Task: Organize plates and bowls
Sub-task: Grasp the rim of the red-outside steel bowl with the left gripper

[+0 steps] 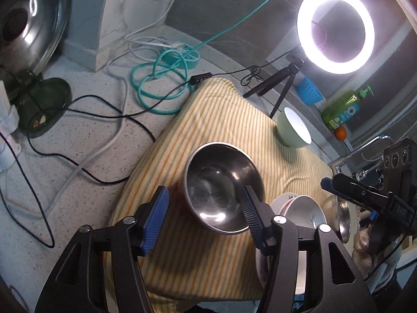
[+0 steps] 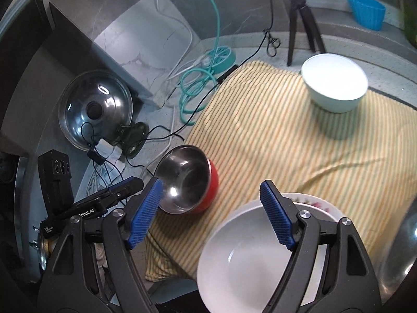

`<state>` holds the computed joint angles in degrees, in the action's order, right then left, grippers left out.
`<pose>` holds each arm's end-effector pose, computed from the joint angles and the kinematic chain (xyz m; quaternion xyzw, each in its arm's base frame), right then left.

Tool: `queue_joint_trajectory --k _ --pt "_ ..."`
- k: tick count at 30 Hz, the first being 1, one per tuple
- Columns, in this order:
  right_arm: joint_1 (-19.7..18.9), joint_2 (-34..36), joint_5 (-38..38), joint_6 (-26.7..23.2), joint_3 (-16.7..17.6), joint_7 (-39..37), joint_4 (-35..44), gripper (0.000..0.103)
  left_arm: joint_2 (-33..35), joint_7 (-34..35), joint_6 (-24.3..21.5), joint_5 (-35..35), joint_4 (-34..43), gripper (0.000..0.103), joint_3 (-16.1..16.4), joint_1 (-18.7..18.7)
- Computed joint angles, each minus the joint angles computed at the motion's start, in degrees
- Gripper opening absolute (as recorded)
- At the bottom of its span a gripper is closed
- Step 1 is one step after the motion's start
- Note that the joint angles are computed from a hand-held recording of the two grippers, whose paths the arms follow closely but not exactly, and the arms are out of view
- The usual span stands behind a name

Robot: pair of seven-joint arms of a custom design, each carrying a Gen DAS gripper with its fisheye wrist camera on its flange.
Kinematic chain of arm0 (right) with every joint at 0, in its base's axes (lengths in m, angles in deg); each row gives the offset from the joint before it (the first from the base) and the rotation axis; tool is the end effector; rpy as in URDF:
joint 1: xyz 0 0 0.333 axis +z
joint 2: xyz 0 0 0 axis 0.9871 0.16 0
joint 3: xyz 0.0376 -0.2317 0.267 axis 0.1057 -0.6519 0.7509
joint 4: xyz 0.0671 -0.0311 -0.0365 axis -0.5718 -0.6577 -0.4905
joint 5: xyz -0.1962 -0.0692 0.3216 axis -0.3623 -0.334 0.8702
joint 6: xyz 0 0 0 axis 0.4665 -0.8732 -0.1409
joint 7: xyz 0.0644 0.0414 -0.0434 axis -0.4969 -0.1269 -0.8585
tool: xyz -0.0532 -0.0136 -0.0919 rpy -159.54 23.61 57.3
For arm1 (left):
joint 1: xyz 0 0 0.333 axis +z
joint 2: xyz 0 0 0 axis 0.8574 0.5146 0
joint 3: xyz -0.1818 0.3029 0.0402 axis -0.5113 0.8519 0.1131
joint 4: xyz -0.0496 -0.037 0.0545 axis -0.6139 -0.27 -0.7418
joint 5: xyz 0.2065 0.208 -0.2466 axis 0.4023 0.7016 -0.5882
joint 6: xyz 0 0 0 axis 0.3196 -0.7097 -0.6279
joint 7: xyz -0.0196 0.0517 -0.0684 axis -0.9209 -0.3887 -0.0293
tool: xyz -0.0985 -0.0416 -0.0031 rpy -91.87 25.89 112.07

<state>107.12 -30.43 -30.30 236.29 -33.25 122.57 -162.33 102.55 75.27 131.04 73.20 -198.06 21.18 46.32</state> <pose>0.4708 0.3346 0.3952 -0.6230 0.7063 0.0278 0.3350 0.4641 -0.3854 0.3654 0.6279 -0.7030 0.3338 0.0098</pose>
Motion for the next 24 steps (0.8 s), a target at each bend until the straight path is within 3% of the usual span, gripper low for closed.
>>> queue_joint_trajectory --k 3,6,9,12,20,22,24 --pt "0.7 2.68 -1.94 -1.84 -0.95 0.61 2.55 0.073 1.42 1.07 0.34 -0.45 0.0 0.043 -3.39 3.63" --pt "-1.19 5.28 -0.33 -3.81 1.02 -1.57 4.98 0.061 2.79 1.72 0.11 -0.75 0.38 0.04 -6.09 6.33" --pt "0.36 7.1 -2.43 -5.73 -1.01 0.15 6.52 0.056 3.96 2.57 -0.42 -0.75 1.0 0.036 -7.86 8.01" --pt "-0.12 8.53 -2.63 -7.13 -0.73 0.34 7.76 0.045 4.82 3.34 -1.0 -0.96 1.65 0.033 -8.7 8.77" --pt "1.32 10.6 -6.11 -9.38 -2.7 2.98 9.86 0.04 6.81 5.15 -2.03 -2.08 3.08 0.026 -9.9 9.59" --pt "0.4 11.09 -5.53 -9.7 -1.67 2.2 10.26 0.029 7.22 5.59 -2.15 -2.41 3.22 0.024 -10.3 9.87" --pt "0.54 11.5 -5.81 -10.1 -1.74 2.18 10.72 0.026 7.41 5.91 -2.34 -2.65 3.32 0.021 -10.44 9.91"
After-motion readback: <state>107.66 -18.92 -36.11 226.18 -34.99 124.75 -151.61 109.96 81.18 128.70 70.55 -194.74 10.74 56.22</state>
